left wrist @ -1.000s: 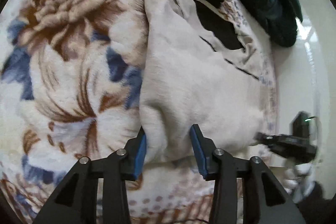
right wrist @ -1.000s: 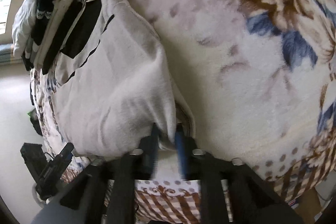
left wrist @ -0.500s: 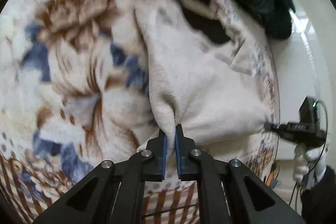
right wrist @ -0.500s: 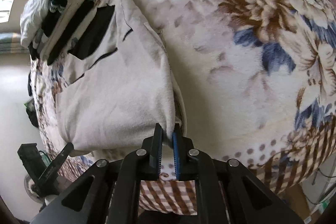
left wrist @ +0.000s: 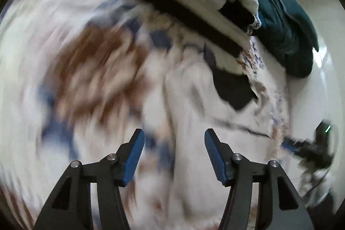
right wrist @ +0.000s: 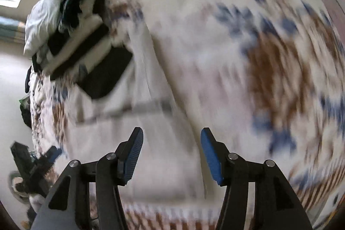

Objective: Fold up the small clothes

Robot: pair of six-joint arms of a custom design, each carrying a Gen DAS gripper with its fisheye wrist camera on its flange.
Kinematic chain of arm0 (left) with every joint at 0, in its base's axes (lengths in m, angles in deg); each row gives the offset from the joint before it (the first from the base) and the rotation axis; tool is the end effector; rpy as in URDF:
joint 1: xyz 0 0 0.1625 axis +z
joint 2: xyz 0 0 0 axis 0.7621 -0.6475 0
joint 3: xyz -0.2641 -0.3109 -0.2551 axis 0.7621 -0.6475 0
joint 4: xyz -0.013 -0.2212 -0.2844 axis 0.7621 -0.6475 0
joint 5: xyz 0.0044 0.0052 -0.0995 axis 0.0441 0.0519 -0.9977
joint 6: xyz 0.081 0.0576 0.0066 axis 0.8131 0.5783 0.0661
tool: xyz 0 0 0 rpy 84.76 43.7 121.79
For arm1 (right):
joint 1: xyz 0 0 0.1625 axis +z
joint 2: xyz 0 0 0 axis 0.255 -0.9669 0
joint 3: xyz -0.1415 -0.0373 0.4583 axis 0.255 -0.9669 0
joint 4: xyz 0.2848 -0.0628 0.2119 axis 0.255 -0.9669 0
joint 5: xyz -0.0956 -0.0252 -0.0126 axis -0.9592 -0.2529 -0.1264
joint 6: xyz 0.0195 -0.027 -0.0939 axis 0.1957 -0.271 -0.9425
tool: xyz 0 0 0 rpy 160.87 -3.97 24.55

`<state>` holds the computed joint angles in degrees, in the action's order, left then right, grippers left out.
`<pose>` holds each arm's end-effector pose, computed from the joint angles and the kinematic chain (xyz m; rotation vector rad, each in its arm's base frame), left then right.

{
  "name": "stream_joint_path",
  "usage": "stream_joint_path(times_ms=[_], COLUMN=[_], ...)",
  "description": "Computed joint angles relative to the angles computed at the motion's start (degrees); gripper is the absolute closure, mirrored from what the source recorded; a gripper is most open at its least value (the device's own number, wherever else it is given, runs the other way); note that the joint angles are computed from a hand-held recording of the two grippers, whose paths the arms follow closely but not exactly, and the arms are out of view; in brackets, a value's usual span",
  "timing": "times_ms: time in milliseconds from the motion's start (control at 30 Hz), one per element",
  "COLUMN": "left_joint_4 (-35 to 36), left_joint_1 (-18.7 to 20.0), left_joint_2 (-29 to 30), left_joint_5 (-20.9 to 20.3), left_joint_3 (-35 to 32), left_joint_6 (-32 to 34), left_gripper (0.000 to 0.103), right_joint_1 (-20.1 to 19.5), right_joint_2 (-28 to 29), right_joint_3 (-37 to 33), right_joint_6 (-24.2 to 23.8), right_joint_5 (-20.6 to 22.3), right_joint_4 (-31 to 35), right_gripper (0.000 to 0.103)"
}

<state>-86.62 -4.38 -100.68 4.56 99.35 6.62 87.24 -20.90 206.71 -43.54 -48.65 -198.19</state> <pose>-0.1978 -0.4347 0.2263 0.1859 2.8154 -0.1985 0.1469 -0.2925 0.3291 -0.5894 -2.5970 0.4049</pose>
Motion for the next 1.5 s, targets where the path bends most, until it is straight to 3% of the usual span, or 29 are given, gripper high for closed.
stream_joint_path(times_ms=[133,200,267,300,333,367,400,433,467,500,700,833,967,1100,1200,1233,1300,1333,1367,1433,1500], left_joint_4=[1.7,4.65,3.26,1.01,0.41,0.09,-0.73,-1.95,-2.69,-3.15,-7.65,-10.32,-11.11,-5.46,-0.11,1.84,6.31,7.99,8.71,10.02,10.03], left_joint_1=[3.95,5.64,5.15,4.45,3.96,3.82,3.6,3.34,3.19,2.66,-1.76,-5.89,-10.5,-14.41,-15.75,-15.73,-14.73,-14.31,-14.0,-14.15,-13.61], left_joint_2=[11.67,15.43,16.92,17.04,17.18,17.05,16.67,16.53,16.15,15.59,11.32,6.3,0.16,-5.06,-7.98,-8.78,-9.9,-10.64,-12.02,-15.39,-17.64], left_joint_5=[1.67,1.83,4.05,5.35,6.23,6.11,5.88,5.79,5.73,5.8,6.54,5.65,1.94,-1.41,-4.27,-5.43,-8.45,-9.23,-10.06,-9.85,-9.1], left_joint_3=[-8.92,-11.81,-12.02,-11.43,-11.42,-11.5,-11.19,-10.91,-10.54,-10.24,-8.72,-6.22,-0.57,5.44,10.13,11.43,12.41,12.55,12.81,12.81,12.08], left_joint_6=[11.23,13.5,15.72,17.46,18.54,18.59,18.46,18.88,19.35,19.54,19.89,18.55,14.2,8.29,3.57,2.71,1.24,0.02,-1.04,-4.54,-9.14], left_gripper=[0.047,0.047,0.052,0.061,0.091,0.098,0.099,0.1,0.1,0.1,0.101,0.101,0.1,0.1,0.098,0.097,0.096,0.095,0.095,0.089,0.075], right_joint_1=[-4.62,-5.88,-6.85,-7.31,-7.59,-7.89,-8.05,-7.79,-7.31,-7.06,-4.33,-1.51,1.66,3.28,3.87,2.87,1.44,0.62,0.0,-2.19,-4.63], right_joint_2=[10.58,15.41,20.19,22.11,24.18,25.47,26.83,27.45,27.94,27.97,22.7,15.08,5.64,-5.5,-10.6,-12.34,-13.79,-14.12,-13.92,-15.4,-18.27], right_joint_3=[-7.3,-11.66,-16.24,-18.48,-20.57,-22.01,-23.25,-23.5,-23.5,-23.38,-18.98,-13.62,-6.07,3.36,8.59,9.96,12.15,12.52,12.76,13.89,14.63], right_joint_6=[-11.34,-15.63,-18.83,-19.96,-20.74,-21.55,-22.5,-23.06,-23.83,-24.0,-25.15,-24.77,-21.13,-17.34,-16.06,-16.11,-16.49,-16.86,-16.46,-16.9,-17.02], right_joint_5=[0.0,-0.81,-1.2,-1.48,-2.43,-2.36,-2.47,-3.24,-4.38,-4.43,-2.54,-0.12,3.72,8.57,10.23,11.31,11.53,12.15,11.78,12.8,14.54], right_joint_4=[-6.93,-7.52,-5.19,-2.85,-0.26,2.03,3.73,3.75,3.18,2.7,-6.04,-9.91,-11.62,-10.45,-7.86,-5.44,-2.14,-0.18,1.79,1.86,0.32], right_gripper=[0.045,0.045,0.045,0.045,0.045,0.047,0.052,0.081,0.094,0.094,0.095,0.095,0.095,0.095,0.094,0.092,0.075,0.059,0.052,0.052,0.052])
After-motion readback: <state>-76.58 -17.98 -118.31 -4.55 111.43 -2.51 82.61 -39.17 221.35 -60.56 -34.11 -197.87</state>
